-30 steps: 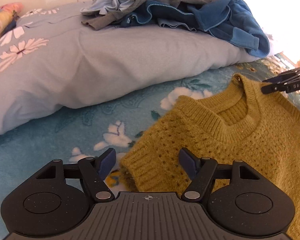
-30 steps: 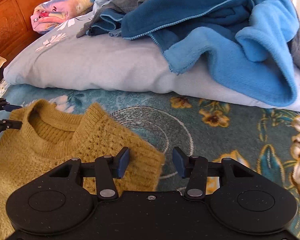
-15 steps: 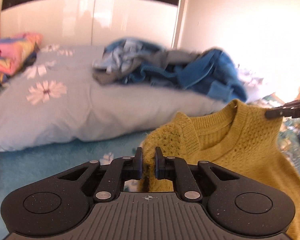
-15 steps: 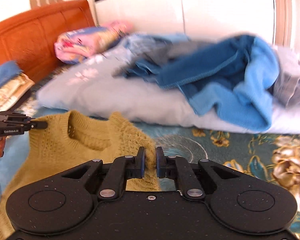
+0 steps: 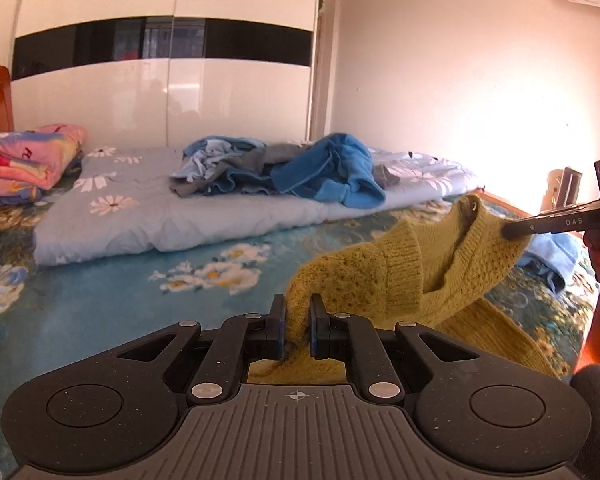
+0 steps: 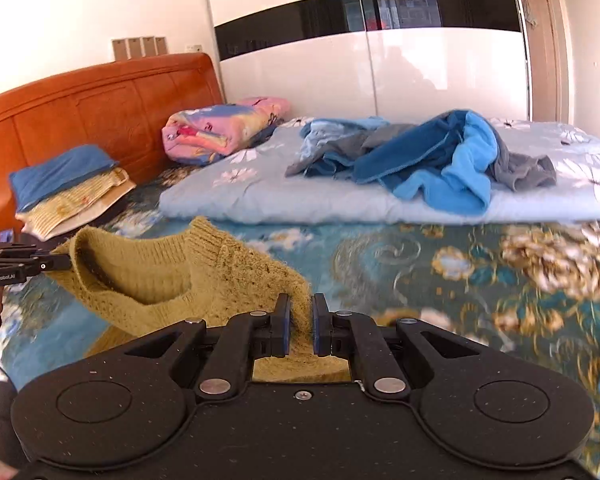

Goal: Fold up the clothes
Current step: 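Grasp the vest shoulders with both grippers and lift them up, then fold the shoulders over onto the hem and open both grippers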

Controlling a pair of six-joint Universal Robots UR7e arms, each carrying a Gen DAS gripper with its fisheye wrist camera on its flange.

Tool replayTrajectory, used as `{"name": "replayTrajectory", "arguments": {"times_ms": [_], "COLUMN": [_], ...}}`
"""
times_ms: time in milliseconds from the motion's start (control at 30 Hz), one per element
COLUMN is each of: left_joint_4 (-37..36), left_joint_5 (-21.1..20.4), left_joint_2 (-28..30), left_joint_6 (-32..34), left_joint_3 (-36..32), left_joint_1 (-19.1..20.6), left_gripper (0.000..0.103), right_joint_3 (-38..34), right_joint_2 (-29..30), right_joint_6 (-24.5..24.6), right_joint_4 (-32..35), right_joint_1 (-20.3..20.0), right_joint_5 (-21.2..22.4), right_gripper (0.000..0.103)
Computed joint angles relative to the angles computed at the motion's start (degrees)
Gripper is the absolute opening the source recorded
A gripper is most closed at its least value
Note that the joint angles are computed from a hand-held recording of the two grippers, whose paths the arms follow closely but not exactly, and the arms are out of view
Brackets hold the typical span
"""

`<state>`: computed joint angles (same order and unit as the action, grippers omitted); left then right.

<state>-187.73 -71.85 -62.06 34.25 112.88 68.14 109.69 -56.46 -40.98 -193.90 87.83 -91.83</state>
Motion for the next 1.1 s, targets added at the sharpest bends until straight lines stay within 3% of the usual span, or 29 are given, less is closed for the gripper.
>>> {"name": "replayTrajectory", "arguments": {"times_ms": [267,433,567,667,733,833,967,1100], "left_joint_4": [2.2,2.7,2.7,2.0,1.3,-1.9,-4.1,-3.8], "left_joint_5": [2.5,4.3,5.1,4.4,3.8,1.9,2.0,4.9], "left_joint_2": [-4.2,-5.4,-5.5,-6.7,-7.8,-9.8,-8.6,-2.9], "left_joint_6": [-6.2,-9.6,-10.8,-11.7,-12.3,-12.4,-14.3,-16.3], "left_joint_3": [10.5,14.1,15.1,16.3,17.2,18.7,16.1,9.6], "left_joint_1": [-0.1,0.7,1.1,1.1,1.1,1.3,2.3,3.7], "left_gripper": [0.009,0.011,0.015,0.033,0.050,0.070,0.071,0.074], "right_joint_3": [12.6,15.9,16.7,16.9,17.4,19.4,20.8,16.3], "right_joint_2": [-2.7,-2.9,-2.3,-2.7,-3.2,-5.3,-7.8,-3.6], "right_joint_6": [2.7,4.6,4.4,4.9,5.3,4.6,5.7,11.9], "right_joint_4": [-4.9,-5.6,-5.9,-4.6,-4.2,-4.8,-7.0,-11.2], "right_joint_1": [-3.8,-5.6,-5.3,-4.9,-4.8,-4.9,-6.2,-7.2], "right_joint_5": [-1.1,-1.9,-4.9,-6.4,-7.1,-5.5,-0.7,-1.3], "right_gripper": [0.010,0.010,0.013,0.020,0.021,0.027,0.040,0.047]}}
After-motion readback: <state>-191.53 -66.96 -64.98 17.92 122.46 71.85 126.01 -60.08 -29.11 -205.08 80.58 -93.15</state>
